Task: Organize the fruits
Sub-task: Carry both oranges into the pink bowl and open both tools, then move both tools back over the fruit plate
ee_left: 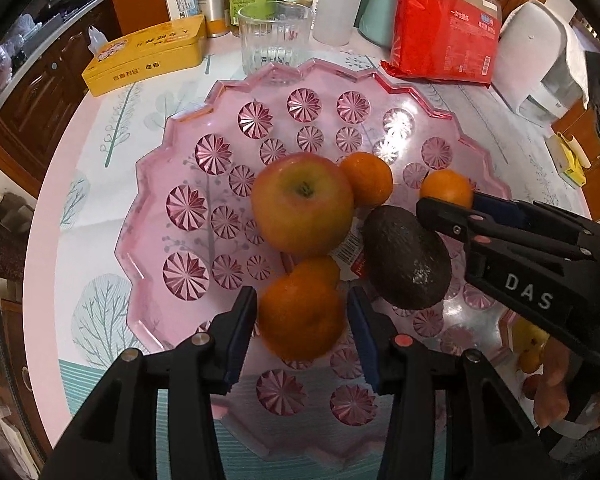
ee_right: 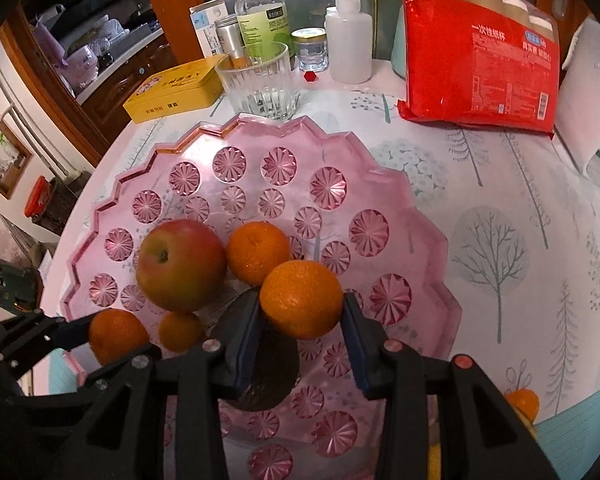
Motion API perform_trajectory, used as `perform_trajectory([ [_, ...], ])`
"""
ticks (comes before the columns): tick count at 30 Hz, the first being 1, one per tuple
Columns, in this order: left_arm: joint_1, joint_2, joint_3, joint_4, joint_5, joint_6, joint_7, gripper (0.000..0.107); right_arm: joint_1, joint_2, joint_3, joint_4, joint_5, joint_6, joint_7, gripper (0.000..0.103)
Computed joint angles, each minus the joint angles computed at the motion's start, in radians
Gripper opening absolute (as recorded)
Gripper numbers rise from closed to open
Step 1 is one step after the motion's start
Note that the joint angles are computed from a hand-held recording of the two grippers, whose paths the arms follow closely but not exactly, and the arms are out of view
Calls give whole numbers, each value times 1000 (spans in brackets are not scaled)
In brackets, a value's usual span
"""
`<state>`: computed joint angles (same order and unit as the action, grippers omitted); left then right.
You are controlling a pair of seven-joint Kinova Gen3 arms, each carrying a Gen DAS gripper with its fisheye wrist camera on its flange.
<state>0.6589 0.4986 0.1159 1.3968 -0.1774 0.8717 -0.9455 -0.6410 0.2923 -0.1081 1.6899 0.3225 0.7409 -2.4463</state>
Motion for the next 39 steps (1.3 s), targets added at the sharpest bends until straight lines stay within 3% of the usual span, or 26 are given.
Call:
perform_trajectory([
  [5,18,-30,-7,20,-19,-8,31,64,-10,-45,-4,41,21,-32,-27,47],
  [17,82,-137,1,79,-120,31,157,64,-21,-184,-65,136,58,-44,-165,47],
  [21,105,-183,14,106,-164,48,225,70,-25,-231,-104,153,95,-15,-230,47],
  [28,145,-254,59,128,-253,91,341,71,-24,-335,-192,184,164,56,-341,47],
  [39,264,-288,145,82,-396,239,521,71,36,-511,-350,229,188,156,-405,47],
])
